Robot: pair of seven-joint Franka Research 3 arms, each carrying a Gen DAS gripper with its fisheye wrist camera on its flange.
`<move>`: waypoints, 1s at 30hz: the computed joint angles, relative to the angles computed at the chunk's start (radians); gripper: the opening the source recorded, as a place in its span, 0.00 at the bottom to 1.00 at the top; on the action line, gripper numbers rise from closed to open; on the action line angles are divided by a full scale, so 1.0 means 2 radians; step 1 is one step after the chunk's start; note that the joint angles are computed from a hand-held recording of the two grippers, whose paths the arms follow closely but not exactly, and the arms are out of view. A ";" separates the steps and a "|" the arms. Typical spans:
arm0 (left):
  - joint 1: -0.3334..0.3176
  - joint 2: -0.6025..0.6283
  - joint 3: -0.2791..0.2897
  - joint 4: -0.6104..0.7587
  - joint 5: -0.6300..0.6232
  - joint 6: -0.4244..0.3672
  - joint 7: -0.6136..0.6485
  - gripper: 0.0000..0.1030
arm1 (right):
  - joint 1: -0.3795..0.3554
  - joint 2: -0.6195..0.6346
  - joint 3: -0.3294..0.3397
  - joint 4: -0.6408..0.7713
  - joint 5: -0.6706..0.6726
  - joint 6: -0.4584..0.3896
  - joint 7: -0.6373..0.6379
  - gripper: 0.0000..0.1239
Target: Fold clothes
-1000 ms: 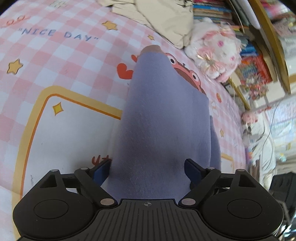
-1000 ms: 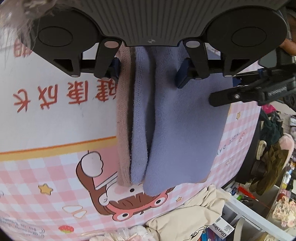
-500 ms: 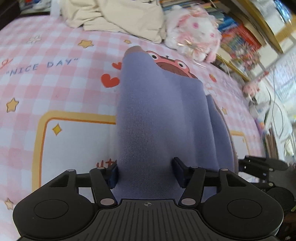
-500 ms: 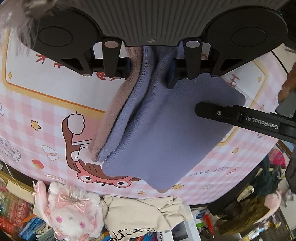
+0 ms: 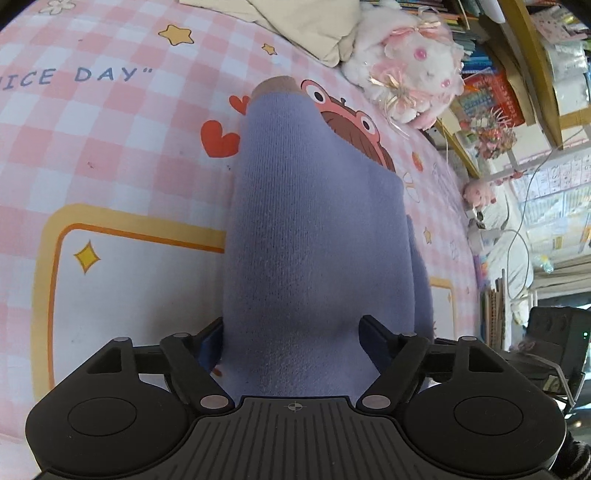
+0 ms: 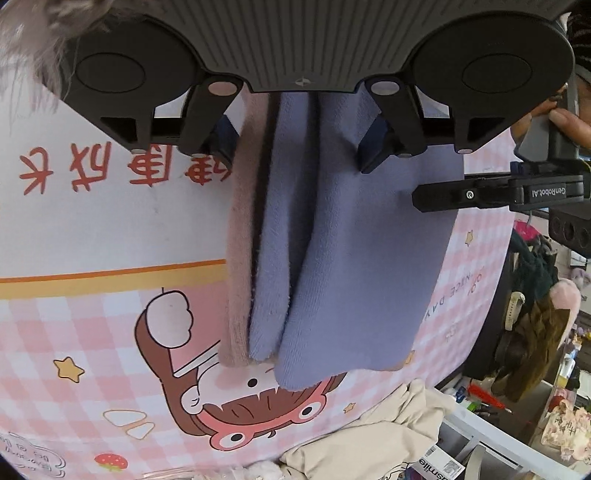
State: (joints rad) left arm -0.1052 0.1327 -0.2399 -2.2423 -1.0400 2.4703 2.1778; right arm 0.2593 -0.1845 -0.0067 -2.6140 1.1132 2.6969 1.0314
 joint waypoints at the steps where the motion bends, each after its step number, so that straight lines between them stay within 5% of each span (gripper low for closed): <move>1: -0.002 -0.001 -0.001 -0.001 0.009 0.003 0.002 0.73 | 0.001 0.000 0.000 0.000 0.002 -0.001 0.000 0.44; 6: -0.013 -0.019 -0.006 -0.019 0.026 0.035 0.025 0.51 | 0.016 -0.009 0.011 -0.007 0.007 0.035 -0.041 0.31; 12: -0.033 -0.051 -0.003 -0.041 -0.004 0.069 0.084 0.46 | 0.054 -0.028 0.032 -0.035 -0.059 0.142 -0.057 0.28; 15: -0.039 -0.053 0.002 -0.039 -0.022 0.076 0.099 0.46 | 0.104 -0.028 0.010 -0.041 -0.022 0.203 -0.110 0.28; 20: -0.044 -0.054 0.007 -0.029 -0.055 0.088 0.133 0.46 | 0.181 -0.019 -0.052 -0.007 0.145 0.241 -0.281 0.28; 24: -0.042 -0.041 0.008 -0.007 -0.061 0.092 0.146 0.46 | 0.165 0.000 -0.043 0.029 0.207 0.239 -0.354 0.28; 30: -0.032 -0.010 0.002 0.031 -0.059 0.099 0.149 0.46 | 0.120 0.031 -0.020 0.068 0.204 0.223 -0.363 0.28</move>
